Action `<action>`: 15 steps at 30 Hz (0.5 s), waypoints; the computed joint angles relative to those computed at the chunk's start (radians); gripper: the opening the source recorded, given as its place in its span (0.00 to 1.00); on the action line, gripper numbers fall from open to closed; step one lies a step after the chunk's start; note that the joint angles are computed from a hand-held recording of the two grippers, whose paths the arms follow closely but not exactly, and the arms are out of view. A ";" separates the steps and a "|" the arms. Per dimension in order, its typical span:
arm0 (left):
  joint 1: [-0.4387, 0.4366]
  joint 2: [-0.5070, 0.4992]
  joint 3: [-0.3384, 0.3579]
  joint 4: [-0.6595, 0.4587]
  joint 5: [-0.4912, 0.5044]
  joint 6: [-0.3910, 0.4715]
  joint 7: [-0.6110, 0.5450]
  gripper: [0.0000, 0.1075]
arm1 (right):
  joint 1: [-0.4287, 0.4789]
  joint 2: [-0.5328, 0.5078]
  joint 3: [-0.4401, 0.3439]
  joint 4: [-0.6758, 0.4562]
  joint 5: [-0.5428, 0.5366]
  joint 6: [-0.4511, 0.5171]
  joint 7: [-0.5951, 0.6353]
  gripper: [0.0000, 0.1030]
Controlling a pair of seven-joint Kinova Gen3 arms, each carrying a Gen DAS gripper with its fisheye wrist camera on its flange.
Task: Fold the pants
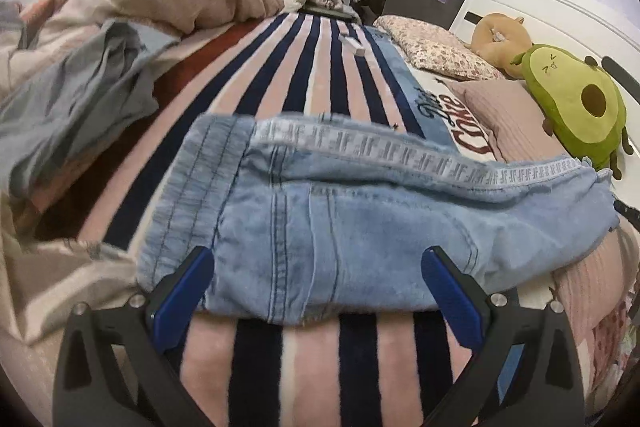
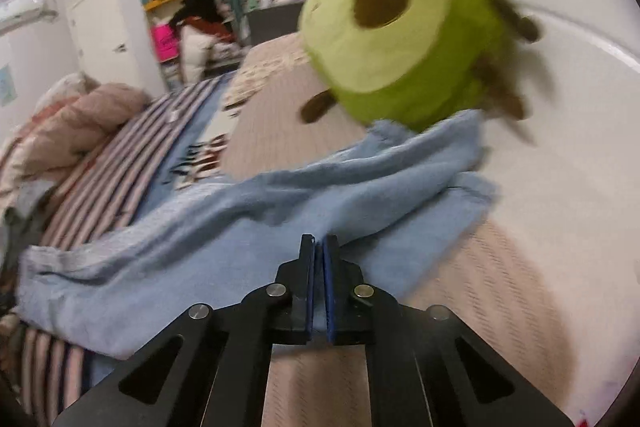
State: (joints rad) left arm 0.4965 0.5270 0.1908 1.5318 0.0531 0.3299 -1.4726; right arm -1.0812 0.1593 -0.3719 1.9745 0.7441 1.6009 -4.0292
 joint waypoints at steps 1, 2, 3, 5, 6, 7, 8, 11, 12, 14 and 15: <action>-0.017 0.004 0.017 0.001 0.012 0.011 -0.004 0.95 | 0.001 -0.002 -0.014 -0.001 -0.015 0.002 -0.014 0.00; -0.052 0.012 0.053 0.000 0.037 0.025 -0.025 0.95 | -0.017 -0.013 -0.009 0.009 -0.024 -0.013 -0.044 0.02; -0.075 0.024 0.075 -0.005 0.061 0.043 -0.040 0.95 | -0.042 -0.019 -0.005 0.018 -0.021 -0.020 -0.085 0.03; -0.083 0.041 0.075 -0.016 0.091 0.071 -0.030 0.95 | -0.051 -0.016 -0.033 0.027 0.005 -0.014 -0.143 0.12; -0.093 0.048 0.082 -0.020 0.107 0.081 -0.032 0.95 | -0.061 -0.009 -0.037 0.025 0.023 -0.009 -0.161 0.21; -0.120 0.057 0.107 -0.019 0.137 0.086 -0.045 0.95 | -0.073 0.001 -0.035 0.017 0.039 0.000 -0.165 0.38; -0.151 0.066 0.136 -0.017 0.170 0.091 -0.062 0.95 | -0.071 0.014 -0.036 0.007 0.051 0.003 -0.152 0.40; -0.196 0.095 0.174 -0.022 0.246 0.114 -0.091 0.95 | -0.074 0.048 -0.021 -0.034 0.087 -0.005 -0.068 0.40; -0.194 0.105 0.166 -0.029 0.262 0.127 -0.084 0.95 | -0.074 0.055 -0.014 -0.042 0.100 -0.015 -0.049 0.40; -0.174 0.113 0.143 -0.029 0.273 0.109 -0.074 0.95 | -0.078 0.062 -0.002 -0.044 0.127 -0.040 -0.037 0.40; -0.153 0.112 0.122 -0.028 0.266 0.082 -0.063 0.95 | -0.078 0.061 0.003 -0.039 0.138 -0.057 -0.037 0.40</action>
State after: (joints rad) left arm 0.3431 0.6389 0.3125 1.5041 0.3196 0.4119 -1.5355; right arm -1.1588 0.2207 -0.3688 1.9357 0.8824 1.5436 -4.0659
